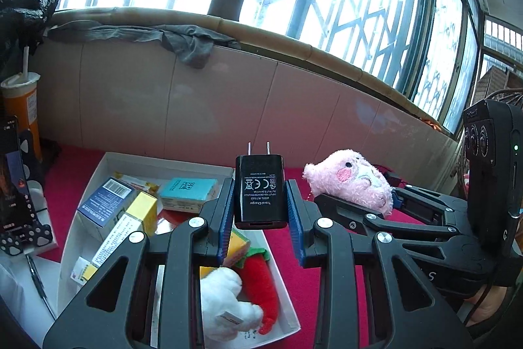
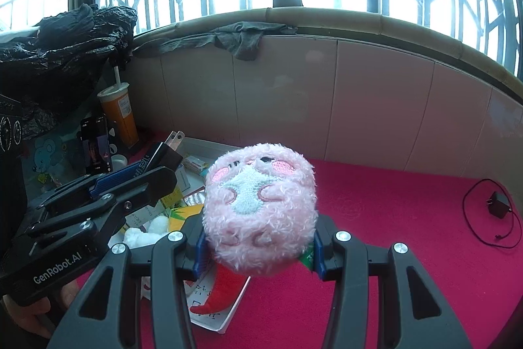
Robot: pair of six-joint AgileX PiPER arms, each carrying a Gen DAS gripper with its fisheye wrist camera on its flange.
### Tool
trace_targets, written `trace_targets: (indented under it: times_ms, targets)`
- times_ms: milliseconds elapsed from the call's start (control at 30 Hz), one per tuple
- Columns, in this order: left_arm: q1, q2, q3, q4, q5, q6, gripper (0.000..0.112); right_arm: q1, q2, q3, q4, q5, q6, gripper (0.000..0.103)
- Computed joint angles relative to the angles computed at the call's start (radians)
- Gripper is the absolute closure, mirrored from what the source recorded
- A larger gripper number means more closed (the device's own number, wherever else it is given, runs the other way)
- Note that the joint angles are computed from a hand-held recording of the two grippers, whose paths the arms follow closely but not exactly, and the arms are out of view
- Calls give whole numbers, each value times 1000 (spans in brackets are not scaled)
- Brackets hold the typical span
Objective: Organize objects
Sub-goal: 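Lift the charger and pink plush and carry them over the tray, then lower the charger and plush into the tray and open both tools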
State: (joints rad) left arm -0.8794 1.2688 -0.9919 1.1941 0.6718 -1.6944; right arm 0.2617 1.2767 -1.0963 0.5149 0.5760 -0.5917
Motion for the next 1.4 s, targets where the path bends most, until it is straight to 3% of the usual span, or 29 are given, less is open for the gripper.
trace_targets:
  times_ms: [367,533,700,867,1333,1400]
  targets:
    - [185,-26,-24,-206,-66,260,83,125,111,-80,-107,-52,130,55]
    - [312,-15,-53,-379,-142,435,83,157,169,-125,-155,-56,193,55]
    - [397,30,-77,-505,-158,565,83,188,235,-174,-200,-48,232,55]
    - [384,87,-85,-402,-97,478,83,204,286,-197,-181,-58,231,55]
    - [454,151,-116,-451,-74,505,83,259,451,-296,-278,-79,331,51]
    - [455,142,-109,-443,-85,490,70,269,459,-293,-278,-84,314,50]
